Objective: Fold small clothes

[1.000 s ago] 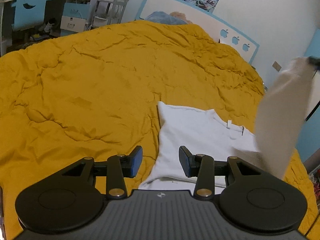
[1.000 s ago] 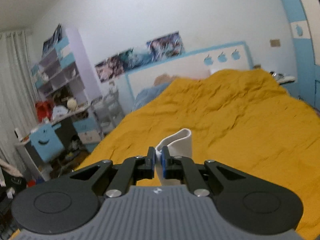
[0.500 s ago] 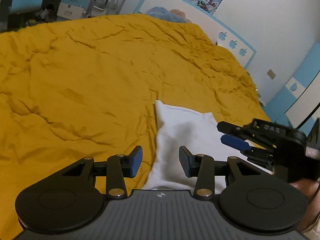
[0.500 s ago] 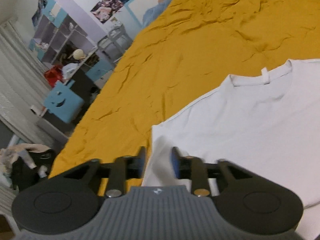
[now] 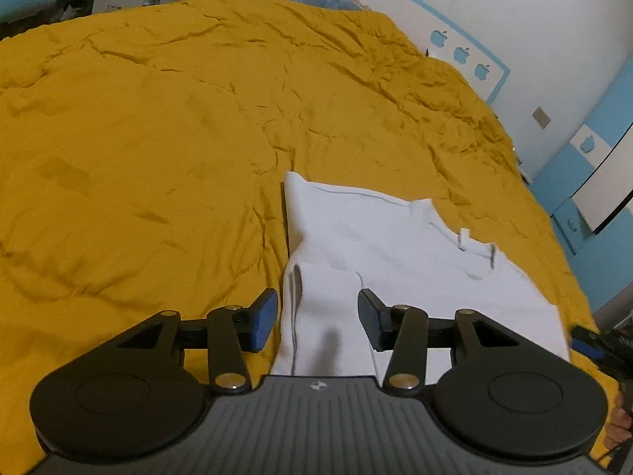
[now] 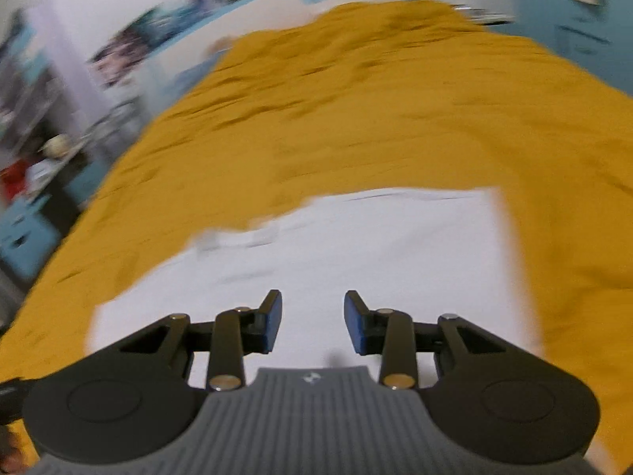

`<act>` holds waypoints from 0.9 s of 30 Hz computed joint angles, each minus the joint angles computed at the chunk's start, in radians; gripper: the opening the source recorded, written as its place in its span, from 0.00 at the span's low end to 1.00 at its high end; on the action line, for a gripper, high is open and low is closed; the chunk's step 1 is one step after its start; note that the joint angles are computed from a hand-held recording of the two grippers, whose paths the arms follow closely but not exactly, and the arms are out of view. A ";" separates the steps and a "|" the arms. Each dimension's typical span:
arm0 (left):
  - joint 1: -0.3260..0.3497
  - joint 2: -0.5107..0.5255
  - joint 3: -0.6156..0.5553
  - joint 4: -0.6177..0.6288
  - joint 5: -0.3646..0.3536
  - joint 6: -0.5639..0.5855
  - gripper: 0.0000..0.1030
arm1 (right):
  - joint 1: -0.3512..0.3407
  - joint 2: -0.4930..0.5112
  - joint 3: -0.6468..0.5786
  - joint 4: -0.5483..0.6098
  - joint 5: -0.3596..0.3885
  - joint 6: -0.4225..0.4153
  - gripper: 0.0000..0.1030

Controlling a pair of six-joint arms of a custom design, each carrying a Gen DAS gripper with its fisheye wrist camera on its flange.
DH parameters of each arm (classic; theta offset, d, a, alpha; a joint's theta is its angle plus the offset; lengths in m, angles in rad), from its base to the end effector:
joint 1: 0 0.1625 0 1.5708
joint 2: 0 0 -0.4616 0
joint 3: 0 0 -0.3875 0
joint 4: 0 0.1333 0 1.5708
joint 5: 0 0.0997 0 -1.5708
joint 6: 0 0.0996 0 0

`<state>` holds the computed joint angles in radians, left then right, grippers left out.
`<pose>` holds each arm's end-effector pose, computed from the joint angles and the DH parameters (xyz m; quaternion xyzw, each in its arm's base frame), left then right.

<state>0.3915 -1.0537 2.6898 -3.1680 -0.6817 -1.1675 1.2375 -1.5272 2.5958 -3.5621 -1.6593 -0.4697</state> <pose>-0.1970 -0.3092 0.1105 0.0137 0.9026 -0.3897 0.1826 0.0045 -0.3676 0.3036 0.0413 -0.8938 0.3939 0.2103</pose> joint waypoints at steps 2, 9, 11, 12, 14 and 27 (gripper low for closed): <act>0.029 0.021 -0.019 -0.011 0.005 0.031 0.53 | -0.079 -0.045 -0.019 0.018 0.011 -0.010 0.31; 0.076 0.094 -0.045 -0.112 0.005 0.091 0.29 | -0.251 -0.064 -0.127 0.132 0.126 0.019 0.31; 0.081 0.109 -0.049 -0.129 0.008 0.106 0.16 | -0.259 -0.040 -0.153 0.155 0.147 0.044 0.30; 0.082 0.111 -0.053 -0.126 0.011 0.108 0.13 | -0.258 -0.030 -0.163 0.170 0.151 0.055 0.15; 0.083 0.113 -0.059 -0.125 0.018 0.110 0.11 | -0.254 -0.014 -0.173 0.180 0.155 0.061 0.00; 0.019 0.010 -0.085 0.235 0.054 -0.039 0.30 | -0.203 -0.022 -0.150 0.119 0.073 0.058 0.12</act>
<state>0.4105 -1.0439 2.6051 -2.9332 -0.6281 -1.2065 1.0347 -1.5490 2.4457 -3.4427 -1.5867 -0.4119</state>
